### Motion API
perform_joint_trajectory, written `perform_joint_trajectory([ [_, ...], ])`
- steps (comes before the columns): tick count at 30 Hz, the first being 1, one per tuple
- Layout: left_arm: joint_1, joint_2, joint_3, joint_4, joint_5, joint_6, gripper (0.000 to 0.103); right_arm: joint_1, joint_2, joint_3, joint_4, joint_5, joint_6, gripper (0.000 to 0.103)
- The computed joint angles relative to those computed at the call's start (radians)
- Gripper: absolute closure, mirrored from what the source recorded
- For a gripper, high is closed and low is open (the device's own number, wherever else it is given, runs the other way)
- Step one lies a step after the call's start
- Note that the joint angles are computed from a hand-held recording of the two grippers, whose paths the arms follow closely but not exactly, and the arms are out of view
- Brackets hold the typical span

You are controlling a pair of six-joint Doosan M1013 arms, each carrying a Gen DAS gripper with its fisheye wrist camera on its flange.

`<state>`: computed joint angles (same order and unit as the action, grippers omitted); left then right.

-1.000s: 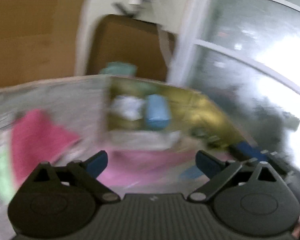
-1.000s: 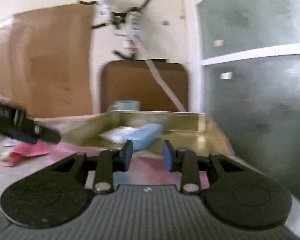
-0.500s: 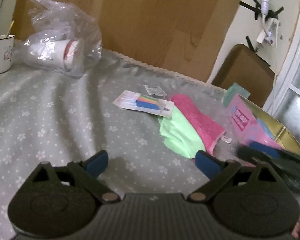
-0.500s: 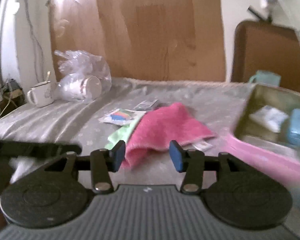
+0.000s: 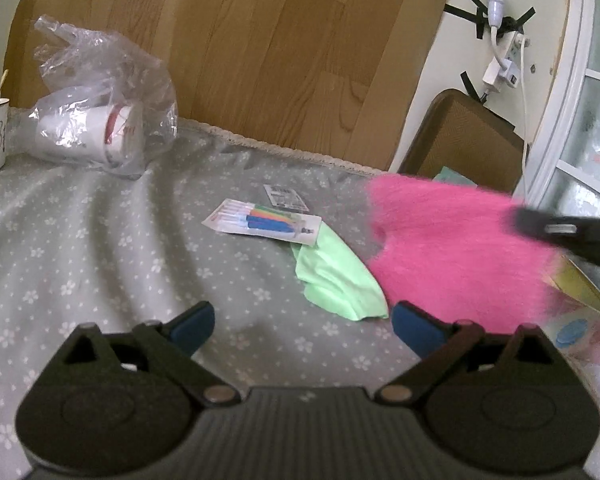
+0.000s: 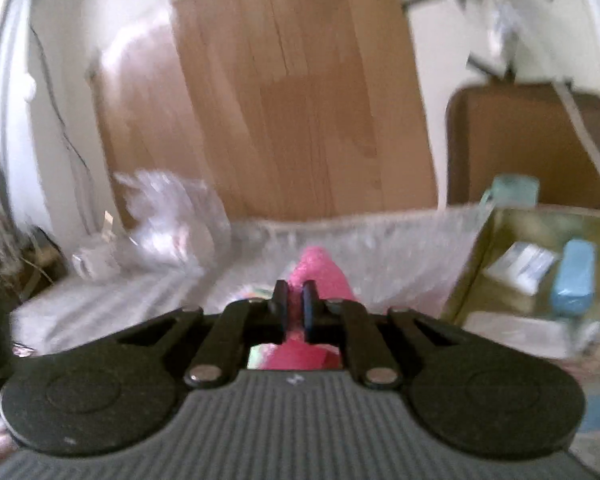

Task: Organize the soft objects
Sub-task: 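Grasp the pink towel with the right tool, then carry the pink towel into the pink tin and release it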

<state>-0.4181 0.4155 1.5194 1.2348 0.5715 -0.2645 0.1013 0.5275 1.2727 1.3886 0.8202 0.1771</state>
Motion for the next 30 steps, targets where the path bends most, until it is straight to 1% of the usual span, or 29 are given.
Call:
perform_joint_trajectory([
  [2, 0.001, -0.004, 0.007, 0.015, -0.01, -0.021, 0.001, -0.037, -0.033, 0.058, 0.068, 0.054, -0.073, 0.093],
  [5, 0.012, -0.011, 0.017, 0.004, -0.055, -0.029, 0.001, -0.098, -0.061, 0.125, 0.114, 0.169, -0.123, 0.093],
  [7, 0.019, -0.012, 0.015, -0.037, -0.083, -0.008, 0.001, -0.127, -0.063, 0.151, 0.118, 0.235, -0.134, 0.093],
  [8, 0.021, -0.012, 0.014, -0.056, -0.095, 0.0, 0.001, -0.126, -0.059, 0.156, 0.113, 0.236, -0.14, 0.092],
  [9, 0.023, -0.013, 0.012, -0.082, -0.112, 0.006, 0.001, -0.123, -0.064, 0.171, 0.101, 0.204, -0.15, 0.092],
  [10, 0.024, -0.013, 0.012, -0.107, -0.135, 0.006, 0.001, -0.112, -0.073, 0.186, 0.071, 0.131, -0.158, 0.091],
  [12, 0.023, -0.01, 0.006, -0.154, -0.179, 0.024, 0.001, -0.071, -0.092, 0.212, -0.051, -0.087, -0.152, 0.088],
  [13, 0.021, -0.006, -0.003, -0.198, -0.192, 0.069, 0.001, -0.051, -0.095, 0.219, -0.138, -0.187, -0.125, 0.087],
  [14, 0.017, 0.001, -0.019, -0.264, -0.196, 0.146, 0.001, -0.036, -0.09, 0.223, -0.199, -0.251, -0.099, 0.087],
  [15, 0.012, 0.007, -0.035, -0.325, -0.197, 0.222, 0.001, -0.034, -0.088, 0.223, -0.208, -0.263, -0.077, 0.086],
  [16, 0.007, 0.013, -0.051, -0.391, -0.204, 0.304, 0.001, -0.044, -0.085, 0.22, -0.175, -0.227, -0.073, 0.081],
  [17, 0.004, 0.019, -0.065, -0.449, -0.211, 0.376, 0.001, -0.053, -0.08, 0.208, -0.173, -0.184, -0.042, 0.074],
  [18, 0.001, 0.026, -0.081, -0.514, -0.215, 0.452, 0.001, -0.059, -0.08, 0.206, -0.145, -0.167, -0.043, 0.055],
  [19, -0.001, 0.033, -0.096, -0.585, -0.219, 0.526, 0.001, -0.062, -0.083, 0.211, -0.108, -0.17, -0.062, 0.038],
  [20, -0.001, 0.041, -0.115, -0.68, -0.226, 0.621, 0.001, -0.065, -0.086, 0.217, -0.075, -0.169, -0.084, 0.033],
  [21, -0.002, 0.049, -0.13, -0.756, -0.23, 0.697, 0.001, -0.07, -0.086, 0.219, -0.056, -0.151, -0.098, 0.027],
  [22, -0.003, 0.058, -0.149, -0.827, -0.225, 0.771, 0.0, -0.077, -0.084, 0.217, -0.051, -0.121, -0.102, 0.024],
  [23, -0.006, 0.069, -0.169, -0.877, -0.211, 0.825, 0.0, -0.081, -0.083, 0.219, -0.047, -0.1, -0.108, 0.023],
  [24, -0.008, 0.084, -0.196, -0.931, -0.188, 0.885, 0.0, -0.083, -0.083, 0.218, -0.05, -0.09, -0.111, 0.02],
  [25, -0.011, 0.096, -0.216, -0.962, -0.171, 0.921, 0.0, -0.082, -0.082, 0.218, -0.057, -0.092, -0.116, 0.016],
  [27, -0.013, 0.125, -0.264, -1.019, -0.122, 0.987, 0.0, -0.072, -0.081, 0.217, -0.081, -0.126, -0.129, 0.013],
  [28, -0.015, 0.14, -0.288, -1.04, -0.097, 1.012, 0.0, -0.067, -0.076, 0.209, -0.106, -0.141, -0.117, 0.012],
  [30, -0.02, 0.165, -0.326, -1.055, -0.059, 1.038, 0.0, -0.057, -0.059, 0.179, -0.201, -0.145, -0.049, 0.012],
])
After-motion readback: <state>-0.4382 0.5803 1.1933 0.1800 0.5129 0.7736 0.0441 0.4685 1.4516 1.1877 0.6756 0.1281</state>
